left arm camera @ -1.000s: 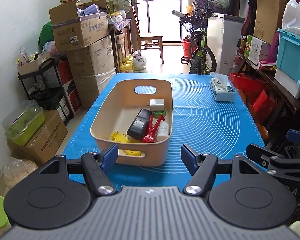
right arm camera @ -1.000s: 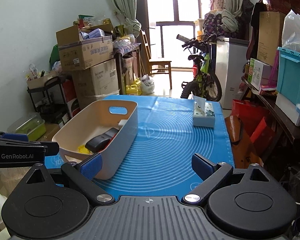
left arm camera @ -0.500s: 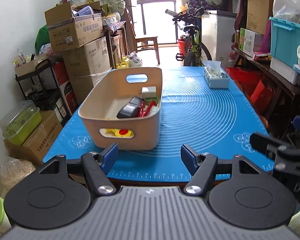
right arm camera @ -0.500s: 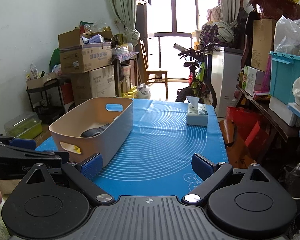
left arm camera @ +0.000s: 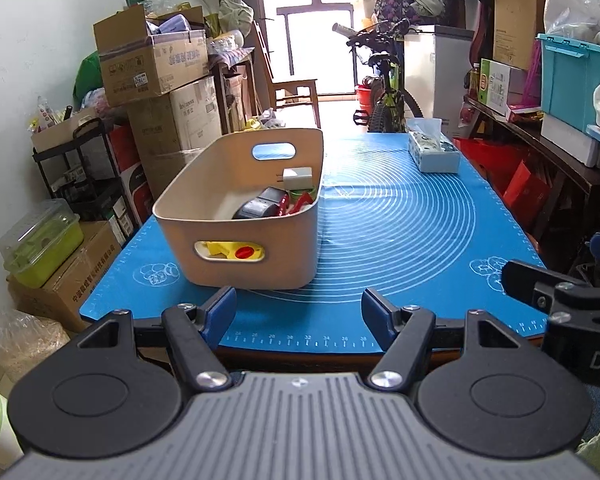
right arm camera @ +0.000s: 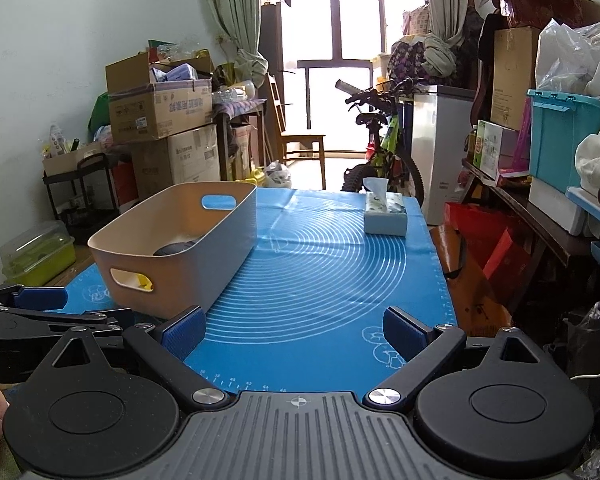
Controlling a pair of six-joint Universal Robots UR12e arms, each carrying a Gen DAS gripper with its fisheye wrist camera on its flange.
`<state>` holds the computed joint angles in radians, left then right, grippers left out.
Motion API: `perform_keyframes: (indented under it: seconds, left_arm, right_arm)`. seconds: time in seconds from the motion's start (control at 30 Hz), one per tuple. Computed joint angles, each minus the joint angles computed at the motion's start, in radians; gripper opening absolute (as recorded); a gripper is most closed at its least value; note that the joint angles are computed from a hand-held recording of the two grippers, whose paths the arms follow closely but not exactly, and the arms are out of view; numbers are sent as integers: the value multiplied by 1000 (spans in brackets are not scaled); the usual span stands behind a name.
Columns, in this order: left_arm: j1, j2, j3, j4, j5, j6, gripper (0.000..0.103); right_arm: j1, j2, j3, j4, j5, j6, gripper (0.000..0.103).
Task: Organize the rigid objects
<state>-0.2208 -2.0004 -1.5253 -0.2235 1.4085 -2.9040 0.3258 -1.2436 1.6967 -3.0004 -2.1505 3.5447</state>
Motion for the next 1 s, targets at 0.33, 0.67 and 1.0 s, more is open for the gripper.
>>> perform_keyframes:
  seconds: [0.33, 0.67, 1.0]
  left_arm:
    - [1, 0, -10, 18, -9, 1, 70]
    - [1, -1, -7, 9, -8, -3, 70]
    - [2, -1, -8, 4, -7, 5, 70]
  right_arm:
    - [3, 4, -4, 22, -5, -10, 96]
    - [11, 12, -3, -2, -30, -30, 96]
    - [11, 12, -1, -13, -32, -35, 96]
